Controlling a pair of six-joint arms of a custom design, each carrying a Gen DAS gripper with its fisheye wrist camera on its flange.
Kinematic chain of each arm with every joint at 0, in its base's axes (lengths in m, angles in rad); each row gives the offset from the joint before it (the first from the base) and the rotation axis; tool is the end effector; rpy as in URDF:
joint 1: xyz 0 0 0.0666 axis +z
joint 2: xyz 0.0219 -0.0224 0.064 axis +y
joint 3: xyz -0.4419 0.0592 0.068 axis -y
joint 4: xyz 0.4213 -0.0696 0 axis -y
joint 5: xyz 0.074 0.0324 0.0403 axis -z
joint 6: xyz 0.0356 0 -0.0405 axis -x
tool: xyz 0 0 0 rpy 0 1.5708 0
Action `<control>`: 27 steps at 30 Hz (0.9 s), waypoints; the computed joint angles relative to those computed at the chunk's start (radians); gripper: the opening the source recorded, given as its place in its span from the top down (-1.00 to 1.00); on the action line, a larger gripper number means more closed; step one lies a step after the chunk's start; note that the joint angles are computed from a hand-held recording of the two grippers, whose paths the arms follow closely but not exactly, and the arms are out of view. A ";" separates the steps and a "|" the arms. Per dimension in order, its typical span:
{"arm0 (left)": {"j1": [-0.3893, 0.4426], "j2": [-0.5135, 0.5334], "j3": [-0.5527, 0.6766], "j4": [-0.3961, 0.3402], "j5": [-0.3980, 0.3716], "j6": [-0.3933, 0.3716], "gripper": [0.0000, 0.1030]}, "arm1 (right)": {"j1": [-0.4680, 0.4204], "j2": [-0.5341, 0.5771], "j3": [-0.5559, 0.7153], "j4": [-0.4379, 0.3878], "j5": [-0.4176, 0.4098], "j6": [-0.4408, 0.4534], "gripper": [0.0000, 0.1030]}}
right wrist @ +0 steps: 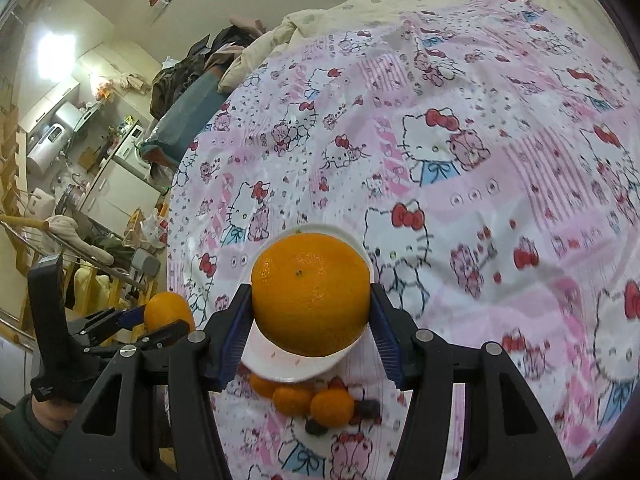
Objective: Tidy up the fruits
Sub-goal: 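Place both oranges on the pink plate and open both grippers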
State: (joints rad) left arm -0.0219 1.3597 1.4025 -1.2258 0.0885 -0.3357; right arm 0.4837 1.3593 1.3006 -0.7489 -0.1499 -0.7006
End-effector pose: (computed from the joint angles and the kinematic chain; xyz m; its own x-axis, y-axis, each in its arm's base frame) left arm 0.4577 -0.0136 0.4936 -0.8557 0.3470 -0.3840 0.3570 0.9329 0.0473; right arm 0.4329 0.2329 0.4732 -0.8444 0.2765 -0.4588 -0.0090 0.8491 0.5281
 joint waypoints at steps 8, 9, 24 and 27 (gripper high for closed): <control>-0.019 0.085 0.026 0.014 -0.028 -0.011 -0.02 | -0.028 0.094 0.061 0.013 -0.037 0.066 -0.14; -0.018 0.094 0.027 0.015 -0.030 -0.009 -0.02 | -0.030 0.105 0.068 0.014 -0.045 0.074 -0.14; 0.001 0.151 0.052 -0.006 -0.042 0.002 -0.03 | 0.009 0.330 0.229 -0.112 -0.057 0.292 -0.14; 0.012 0.163 0.060 -0.034 -0.017 0.016 -0.03 | 0.033 0.356 0.243 -0.115 -0.018 0.405 -0.14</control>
